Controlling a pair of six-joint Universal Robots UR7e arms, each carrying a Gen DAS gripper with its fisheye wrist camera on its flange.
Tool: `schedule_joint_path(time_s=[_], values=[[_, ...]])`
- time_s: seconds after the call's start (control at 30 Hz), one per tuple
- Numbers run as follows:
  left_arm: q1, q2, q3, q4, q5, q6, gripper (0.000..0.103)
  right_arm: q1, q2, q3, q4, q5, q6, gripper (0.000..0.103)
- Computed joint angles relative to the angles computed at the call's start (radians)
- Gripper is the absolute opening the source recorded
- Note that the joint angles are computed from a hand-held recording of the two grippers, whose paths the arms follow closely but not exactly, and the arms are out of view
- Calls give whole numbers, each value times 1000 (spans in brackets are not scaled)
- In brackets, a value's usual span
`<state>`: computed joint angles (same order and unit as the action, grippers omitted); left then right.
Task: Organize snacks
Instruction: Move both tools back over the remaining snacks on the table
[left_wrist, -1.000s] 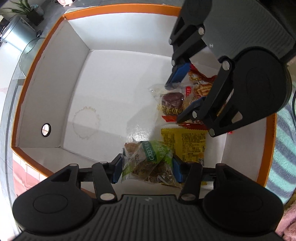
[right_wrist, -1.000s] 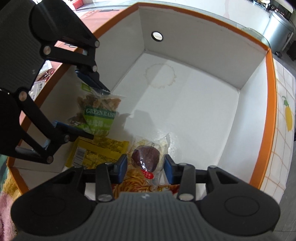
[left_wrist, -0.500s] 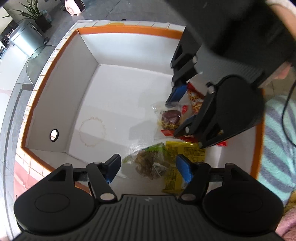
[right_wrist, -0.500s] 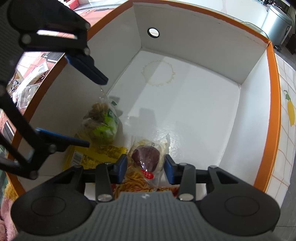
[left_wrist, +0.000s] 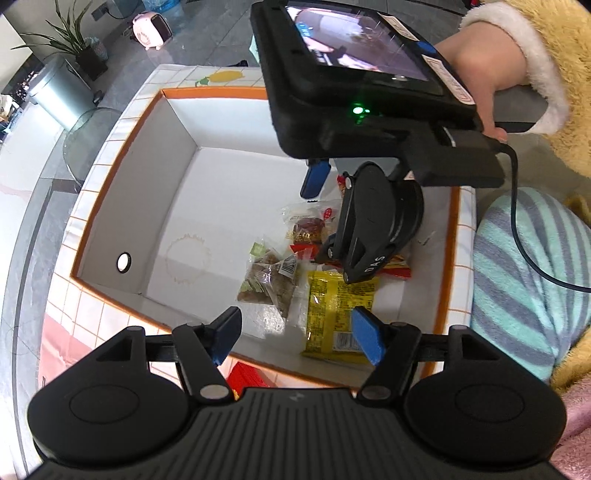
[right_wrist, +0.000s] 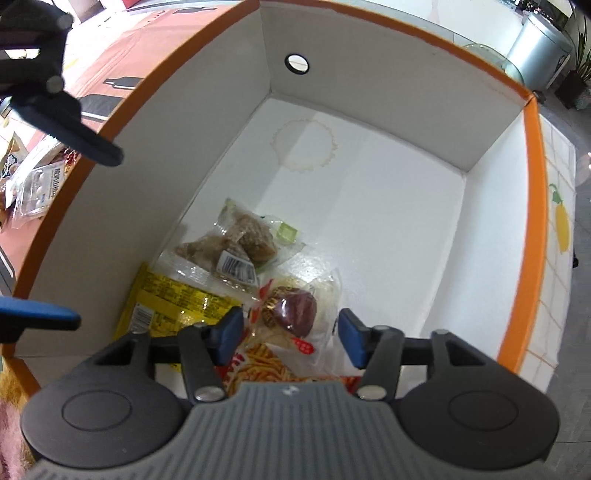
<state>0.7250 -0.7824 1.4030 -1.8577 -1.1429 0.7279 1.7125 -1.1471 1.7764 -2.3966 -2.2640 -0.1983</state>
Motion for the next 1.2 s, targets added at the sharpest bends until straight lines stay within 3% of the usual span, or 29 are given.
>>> schedule_joint_path(time_s=[0.07, 0.33, 0.47, 0.77, 1.07, 1.2], values=[[-4, -20, 13, -6, -5, -14, 80, 16, -2, 1, -1, -27, 1, 63], [-18, -109, 62, -25, -38, -96, 78, 95, -37, 12, -13, -78, 28, 63], [-23, -178, 102, -45, -68, -179, 78, 147, -73, 56, -96, -81, 41, 63], [-23, -388, 296, -255, 22, -380, 78, 285, -95, 201, -428, -76, 94, 63], [10, -599, 484, -439, 128, -647, 78, 413, 50, 275, -779, -173, 170, 63], [24, -676, 549, -465, 201, -717, 78, 468, 162, 283, -1005, -223, 103, 63]])
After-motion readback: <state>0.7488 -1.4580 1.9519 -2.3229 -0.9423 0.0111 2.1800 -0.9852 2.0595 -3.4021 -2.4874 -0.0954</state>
